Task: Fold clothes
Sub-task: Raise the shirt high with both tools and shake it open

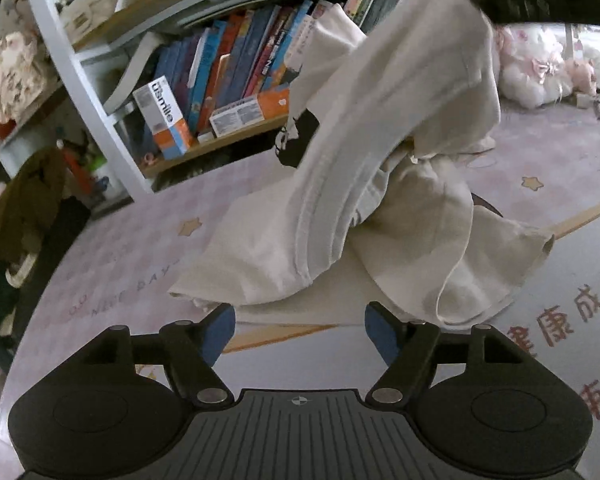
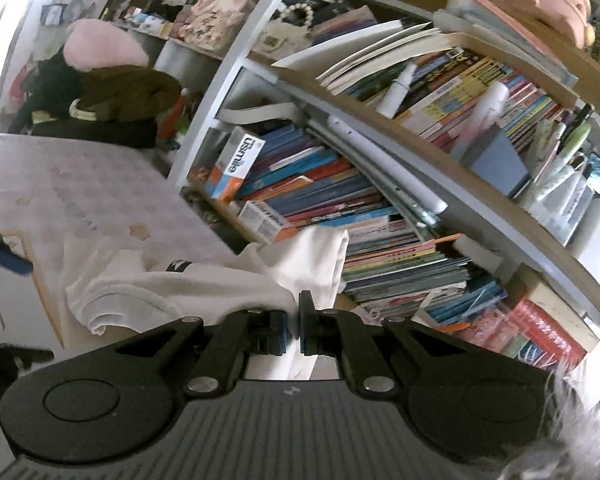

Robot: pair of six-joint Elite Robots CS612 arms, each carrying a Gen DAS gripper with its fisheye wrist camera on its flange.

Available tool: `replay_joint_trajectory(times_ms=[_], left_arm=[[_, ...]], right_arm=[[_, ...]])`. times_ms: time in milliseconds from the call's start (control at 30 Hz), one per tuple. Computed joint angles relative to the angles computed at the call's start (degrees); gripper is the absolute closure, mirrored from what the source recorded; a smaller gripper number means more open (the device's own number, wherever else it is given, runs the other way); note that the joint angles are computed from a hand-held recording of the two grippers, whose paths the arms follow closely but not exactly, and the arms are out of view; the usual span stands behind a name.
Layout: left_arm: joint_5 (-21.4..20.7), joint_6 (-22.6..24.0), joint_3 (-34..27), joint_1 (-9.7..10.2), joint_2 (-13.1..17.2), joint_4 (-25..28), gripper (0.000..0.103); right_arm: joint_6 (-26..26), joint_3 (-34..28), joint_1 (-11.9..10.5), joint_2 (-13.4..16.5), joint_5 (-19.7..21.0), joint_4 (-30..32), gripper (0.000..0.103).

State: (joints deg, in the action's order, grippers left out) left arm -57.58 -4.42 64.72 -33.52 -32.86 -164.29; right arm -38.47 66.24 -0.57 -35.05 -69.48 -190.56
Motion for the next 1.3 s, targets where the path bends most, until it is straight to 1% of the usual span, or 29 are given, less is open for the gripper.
replay_joint_trajectory(times_ms=[133,233,300,467,500,533,567,600,633,700,767,800,867,967,1033,1100,1133,1167,1200,1267,1300], left_arm=[[2.05,3.08,-3.36,-0.15,2.55,-1.19,0.027],[5.87,8.53,-8.03,-0.18,5.67,-0.21,0.027],[7.51,10.47,-10.18,-0.06,7.05,0.00,0.026],[8.96,7.44,-12.57,0.47,8.32,1.72,0.026],[8.71,6.77,-12.88,0.56,8.46,1.59,0.027],[8.41,6.16,-13.19,0.66,8.59,1.41,0.032],[7.68,6.27,-13.29,0.76,8.62,0.51,0.042],[6.92,6.28,-13.36,0.87,8.62,-0.33,0.070],[5.86,5.41,-13.21,1.08,8.32,-0.53,0.091],[3.48,3.54,-12.71,1.57,7.71,-2.15,0.100],[1.70,0.92,-11.51,2.07,6.58,-4.73,0.101],[1.60,-0.04,-10.60,2.18,5.86,-6.89,0.101],[2.47,-0.38,-9.14,2.17,4.65,-11.36,0.101],[4.95,-0.57,-7.12,1.94,2.60,-19.39,0.101],[8.21,1.40,-6.49,1.47,1.57,-25.94,0.101],[11.01,4.45,-6.57,1.00,0.94,-32.37,0.101],[12.31,7.73,-6.98,0.58,0.86,-37.08,0.101],[13.75,13.08,-8.15,0.09,1.13,-42.89,0.101],[14.26,17.80,-9.07,-0.25,1.28,-47.65,0.101],[13.90,28.00,-11.58,-0.83,1.56,-57.72,0.101],[13.02,31.65,-12.71,-0.98,1.61,-61.87,0.101]], right_arm=[[0.24,0.51,-0.15,-0.50,-0.26,-0.75,0.098],[0.74,0.65,-0.22,-0.71,-0.66,-0.93,0.098],[1.04,0.68,-0.32,-0.77,-1.34,-0.98,0.098],[1.64,1.49,-0.84,-1.21,-4.80,-0.20,0.098],[2.07,1.65,-0.95,-1.31,-5.54,0.33,0.098],[2.61,1.85,-1.05,-1.43,-6.16,0.92,0.098],[3.15,2.04,-1.15,-1.55,-6.77,1.54,0.098],[3.62,2.24,-1.25,-1.66,-7.33,2.10,0.098],[3.78,2.48,-1.33,-1.76,-7.65,2.41,0.098],[3.80,2.91,-1.49,-1.95,-7.99,2.78,0.098],[3.62,3.30,-1.67,-2.13,-8.11,2.97,0.098],[3.51,3.50,-1.77,-2.23,-8.11,2.98,0.098],[3.00,4.10,-1.96,-2.54,-7.40,1.41,0.098],[3.02,5.11,-2.24,-3.17,-4.96,-3.77,0.098],[4.60,5.76,-2.53,-3.70,-2.04,-9.16,0.098],[7.73,6.10,-2.95,-4.26,1.46,-14.80,0.098],[10.00,6.10,-3.20,-4.56,3.24,-17.55,0.098],[13.37,6.00,-3.56,-4.92,5.14,-20.30,0.098],[16.91,5.77,-3.89,-5.23,6.85,-23.15,0.098],[24.39,4.87,-4.57,-5.73,9.77,-29.46,0.098],[28.29,4.11,-4.90,-5.75,11.05,-33.45,0.098]])
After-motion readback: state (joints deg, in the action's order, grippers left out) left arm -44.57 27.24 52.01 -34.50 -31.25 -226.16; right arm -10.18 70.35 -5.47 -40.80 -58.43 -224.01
